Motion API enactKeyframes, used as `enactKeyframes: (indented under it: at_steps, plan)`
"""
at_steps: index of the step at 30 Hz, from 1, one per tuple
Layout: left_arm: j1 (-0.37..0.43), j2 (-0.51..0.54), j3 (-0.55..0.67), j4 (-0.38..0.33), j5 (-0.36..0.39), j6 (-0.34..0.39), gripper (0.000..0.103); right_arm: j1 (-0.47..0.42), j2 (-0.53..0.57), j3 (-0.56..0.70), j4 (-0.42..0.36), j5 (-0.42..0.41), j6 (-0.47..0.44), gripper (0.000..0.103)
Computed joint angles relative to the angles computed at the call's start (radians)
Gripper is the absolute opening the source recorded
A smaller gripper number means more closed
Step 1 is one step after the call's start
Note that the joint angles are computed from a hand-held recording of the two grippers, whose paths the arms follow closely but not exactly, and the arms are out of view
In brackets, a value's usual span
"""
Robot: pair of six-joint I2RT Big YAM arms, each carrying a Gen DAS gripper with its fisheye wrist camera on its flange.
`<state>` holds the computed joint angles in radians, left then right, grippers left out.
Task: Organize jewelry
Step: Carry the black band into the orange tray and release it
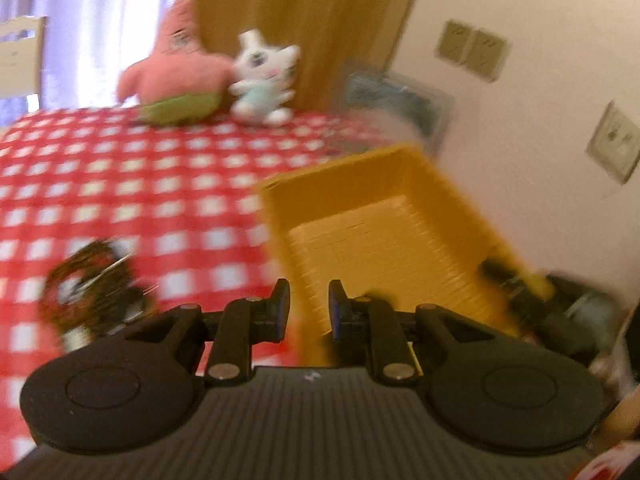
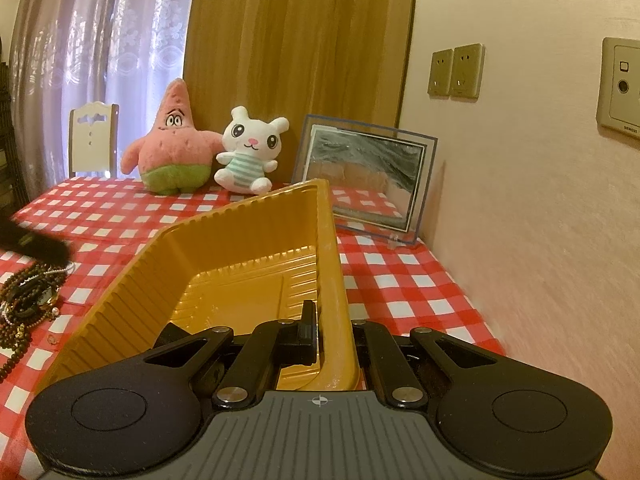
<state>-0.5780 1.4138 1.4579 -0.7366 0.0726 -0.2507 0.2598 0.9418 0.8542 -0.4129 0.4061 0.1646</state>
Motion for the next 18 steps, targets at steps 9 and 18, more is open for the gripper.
enactKeyframes:
  at_steps: [9,18]
  plan:
    - [0.048,0.017,-0.063,-0.09,-0.094,0.067,0.017,0.004,-0.002,-0.001,-0.004,0.002,0.003,0.004]
    - [0.054,0.039,-0.076,-0.055,-0.097,0.201,0.017,0.006,-0.004,-0.001,-0.008,0.006,0.008,0.004]
